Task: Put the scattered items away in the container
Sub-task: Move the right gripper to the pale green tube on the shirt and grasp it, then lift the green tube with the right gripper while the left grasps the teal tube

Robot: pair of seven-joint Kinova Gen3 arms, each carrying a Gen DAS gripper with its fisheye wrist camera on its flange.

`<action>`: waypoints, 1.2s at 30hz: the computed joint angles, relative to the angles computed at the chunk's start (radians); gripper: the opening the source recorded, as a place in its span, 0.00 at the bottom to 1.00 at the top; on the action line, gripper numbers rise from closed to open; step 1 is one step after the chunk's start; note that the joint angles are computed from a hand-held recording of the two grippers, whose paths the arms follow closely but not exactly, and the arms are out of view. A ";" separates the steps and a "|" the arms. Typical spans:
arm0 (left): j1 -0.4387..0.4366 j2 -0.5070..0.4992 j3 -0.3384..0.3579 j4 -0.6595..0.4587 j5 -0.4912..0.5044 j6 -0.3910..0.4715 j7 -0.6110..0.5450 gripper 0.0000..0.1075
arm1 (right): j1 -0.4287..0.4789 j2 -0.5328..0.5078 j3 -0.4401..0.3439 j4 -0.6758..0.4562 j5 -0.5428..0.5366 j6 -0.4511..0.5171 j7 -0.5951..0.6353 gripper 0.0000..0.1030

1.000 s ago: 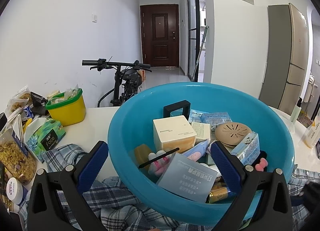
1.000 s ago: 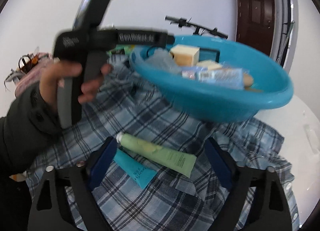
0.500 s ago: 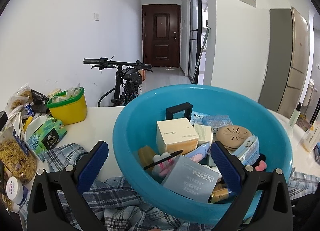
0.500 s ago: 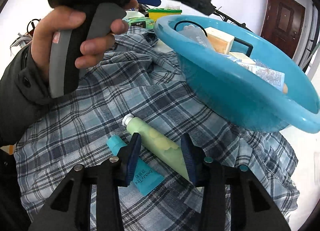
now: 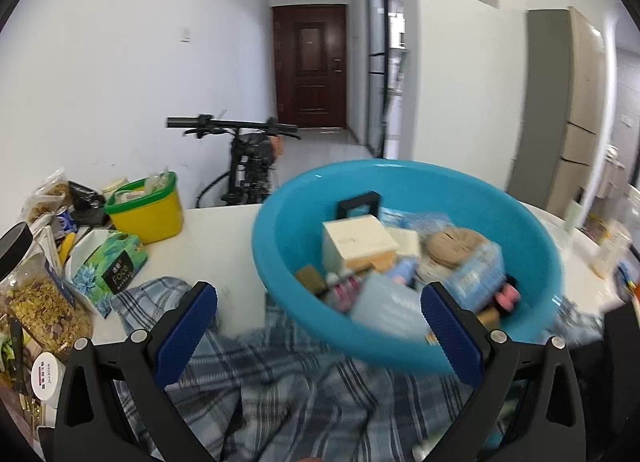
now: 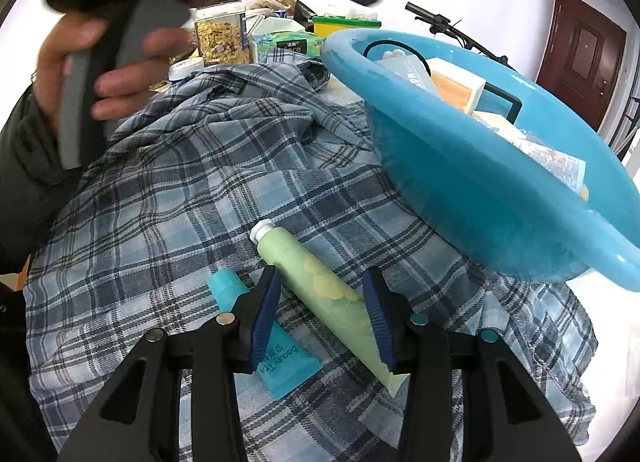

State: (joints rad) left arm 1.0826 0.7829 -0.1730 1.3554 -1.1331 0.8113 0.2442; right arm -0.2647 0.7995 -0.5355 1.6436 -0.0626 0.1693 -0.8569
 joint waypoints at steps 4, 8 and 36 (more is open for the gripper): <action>0.027 -0.037 0.024 0.071 -0.044 -0.032 -0.044 0.96 | -0.019 0.000 0.022 -0.011 -0.006 0.013 -0.009 0.46; 0.067 -0.022 0.037 0.069 -0.076 0.033 -0.122 0.96 | -0.078 -0.006 0.089 -0.031 -0.019 0.028 -0.056 0.47; 0.028 0.011 0.070 0.130 -0.134 -0.193 -0.136 0.96 | -0.156 -0.071 0.209 -0.016 0.000 0.103 -0.165 0.21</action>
